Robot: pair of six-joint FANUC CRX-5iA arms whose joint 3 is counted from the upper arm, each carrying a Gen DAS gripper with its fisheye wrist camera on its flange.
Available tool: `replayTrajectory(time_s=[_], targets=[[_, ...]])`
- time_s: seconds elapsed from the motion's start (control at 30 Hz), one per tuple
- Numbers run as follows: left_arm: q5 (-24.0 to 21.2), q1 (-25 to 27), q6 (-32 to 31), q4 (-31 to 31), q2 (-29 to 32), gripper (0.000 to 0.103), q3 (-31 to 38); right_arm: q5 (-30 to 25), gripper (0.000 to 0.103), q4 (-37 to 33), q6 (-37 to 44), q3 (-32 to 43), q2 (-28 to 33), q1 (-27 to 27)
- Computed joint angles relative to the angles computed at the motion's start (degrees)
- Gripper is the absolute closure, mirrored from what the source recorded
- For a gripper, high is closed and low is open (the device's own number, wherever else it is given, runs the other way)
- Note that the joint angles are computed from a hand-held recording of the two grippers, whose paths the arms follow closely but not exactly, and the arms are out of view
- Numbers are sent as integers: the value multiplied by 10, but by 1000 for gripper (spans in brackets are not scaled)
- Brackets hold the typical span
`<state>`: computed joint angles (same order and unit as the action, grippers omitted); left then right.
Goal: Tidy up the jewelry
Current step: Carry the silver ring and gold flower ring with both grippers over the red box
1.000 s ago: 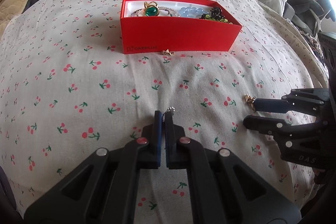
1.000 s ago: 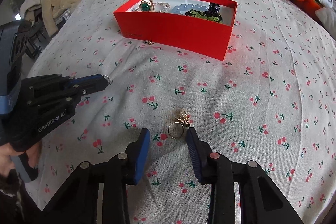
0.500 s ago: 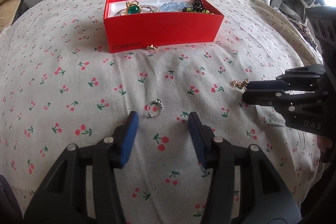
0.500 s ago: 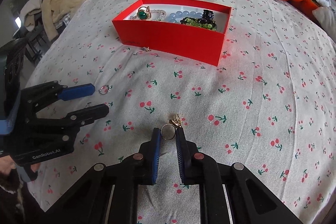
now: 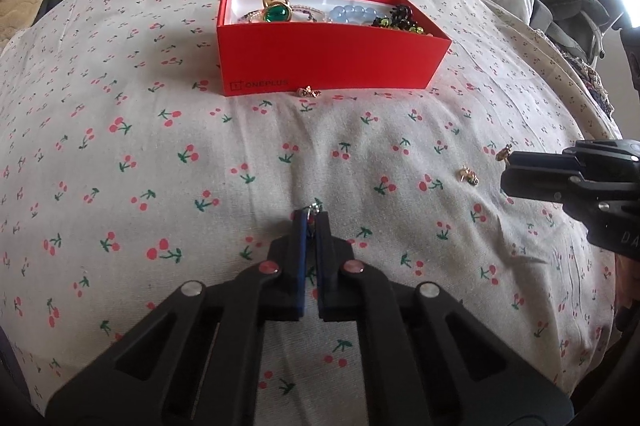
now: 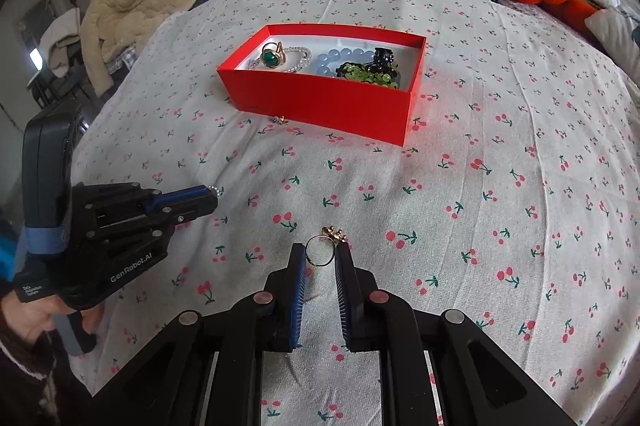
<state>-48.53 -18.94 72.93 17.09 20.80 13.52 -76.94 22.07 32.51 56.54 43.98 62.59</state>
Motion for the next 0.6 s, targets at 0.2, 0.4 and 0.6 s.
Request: replayTrajectory(time_s=[0.2, 0.4, 0.6], targets=[[12, -6, 21, -25, -11, 100, -5, 22, 88, 10, -22, -46, -28, 0], [11, -8, 30, -36, -15, 100, 0, 44, 88, 18, -33, -66, -44, -3], [5, -6, 39, -32, -11, 100, 16, 60, 88, 39, -46, -76, -53, -10]])
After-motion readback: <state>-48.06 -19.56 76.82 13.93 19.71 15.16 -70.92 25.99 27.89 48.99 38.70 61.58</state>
